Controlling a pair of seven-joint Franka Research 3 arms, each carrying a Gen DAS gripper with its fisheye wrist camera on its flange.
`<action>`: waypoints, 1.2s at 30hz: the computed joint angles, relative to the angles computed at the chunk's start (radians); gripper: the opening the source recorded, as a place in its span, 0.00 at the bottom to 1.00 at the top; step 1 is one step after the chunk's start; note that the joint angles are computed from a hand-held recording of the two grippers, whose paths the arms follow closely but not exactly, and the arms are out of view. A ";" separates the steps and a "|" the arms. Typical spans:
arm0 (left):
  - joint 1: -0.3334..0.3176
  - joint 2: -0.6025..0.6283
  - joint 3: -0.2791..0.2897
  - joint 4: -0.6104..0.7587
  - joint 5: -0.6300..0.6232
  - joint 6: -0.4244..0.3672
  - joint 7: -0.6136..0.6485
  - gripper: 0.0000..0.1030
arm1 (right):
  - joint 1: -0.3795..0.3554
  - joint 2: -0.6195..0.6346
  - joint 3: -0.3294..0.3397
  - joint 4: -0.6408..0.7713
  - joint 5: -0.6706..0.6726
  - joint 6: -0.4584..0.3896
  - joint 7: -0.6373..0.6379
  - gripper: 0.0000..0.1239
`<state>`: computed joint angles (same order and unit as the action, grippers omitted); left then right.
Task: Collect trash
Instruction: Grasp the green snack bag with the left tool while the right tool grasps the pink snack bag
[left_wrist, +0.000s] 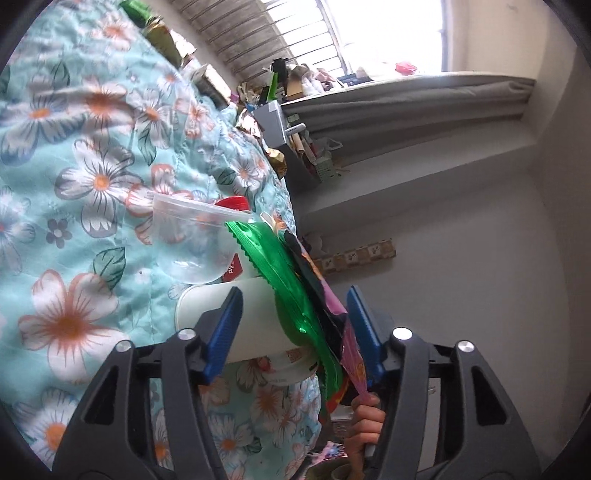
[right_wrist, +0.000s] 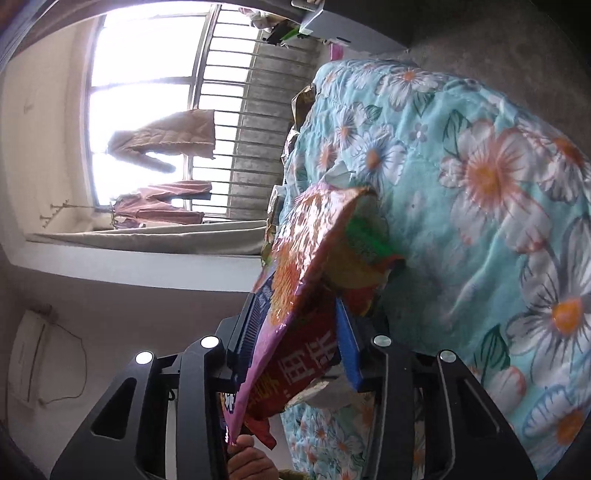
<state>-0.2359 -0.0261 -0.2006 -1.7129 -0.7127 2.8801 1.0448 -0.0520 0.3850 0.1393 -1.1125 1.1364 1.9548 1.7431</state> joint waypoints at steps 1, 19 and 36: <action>-0.001 0.004 0.002 0.002 -0.046 0.000 0.028 0.44 | 0.000 0.016 0.004 0.017 0.008 -0.005 0.007 0.30; -0.005 0.012 -0.009 0.014 -0.315 0.044 0.252 0.10 | -0.033 0.087 0.083 0.060 0.140 0.025 0.010 0.05; -0.028 0.014 -0.019 0.071 -0.443 0.069 0.456 0.00 | -0.081 -0.070 0.018 -0.152 0.400 0.110 -0.156 0.04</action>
